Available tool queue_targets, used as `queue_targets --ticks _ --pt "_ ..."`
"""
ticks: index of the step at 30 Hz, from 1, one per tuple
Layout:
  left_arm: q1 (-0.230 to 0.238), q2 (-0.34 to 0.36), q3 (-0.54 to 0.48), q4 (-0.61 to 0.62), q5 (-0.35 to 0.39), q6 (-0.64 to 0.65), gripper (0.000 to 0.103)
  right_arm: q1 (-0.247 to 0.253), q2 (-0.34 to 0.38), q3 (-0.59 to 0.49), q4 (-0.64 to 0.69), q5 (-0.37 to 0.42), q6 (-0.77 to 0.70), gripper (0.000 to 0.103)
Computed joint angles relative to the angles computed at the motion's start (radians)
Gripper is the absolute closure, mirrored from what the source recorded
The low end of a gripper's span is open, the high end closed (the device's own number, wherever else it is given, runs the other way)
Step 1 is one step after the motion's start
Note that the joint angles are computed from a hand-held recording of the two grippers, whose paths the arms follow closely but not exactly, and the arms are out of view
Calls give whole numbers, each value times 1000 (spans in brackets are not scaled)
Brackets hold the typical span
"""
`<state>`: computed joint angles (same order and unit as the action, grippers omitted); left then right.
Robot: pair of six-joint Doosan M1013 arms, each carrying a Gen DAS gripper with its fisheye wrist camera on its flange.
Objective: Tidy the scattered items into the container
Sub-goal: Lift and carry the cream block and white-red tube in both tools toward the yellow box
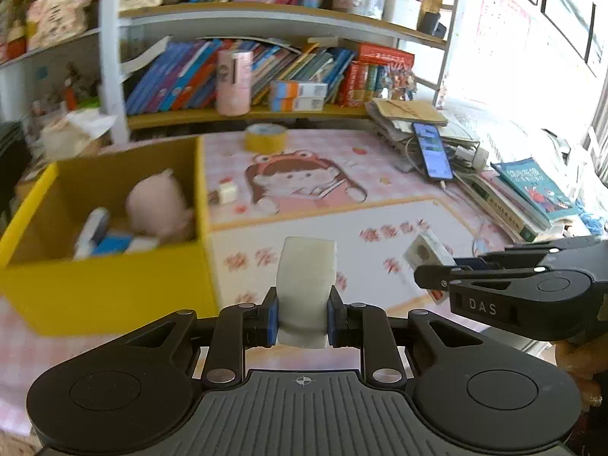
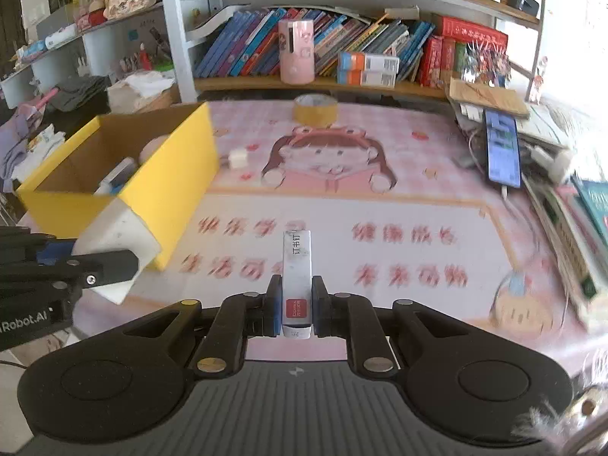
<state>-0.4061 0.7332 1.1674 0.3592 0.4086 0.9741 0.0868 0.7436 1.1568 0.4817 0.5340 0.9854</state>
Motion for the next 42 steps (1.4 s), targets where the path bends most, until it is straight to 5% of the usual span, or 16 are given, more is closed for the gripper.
queue_targets --ticks 13,42 --pt "21 -130 218 224 -46 -245 81 62 -89 142 98 -35 -119 89" --pt "75 -208 348 447 -71 -525 81 146 -84 123 157 8 -267 89"
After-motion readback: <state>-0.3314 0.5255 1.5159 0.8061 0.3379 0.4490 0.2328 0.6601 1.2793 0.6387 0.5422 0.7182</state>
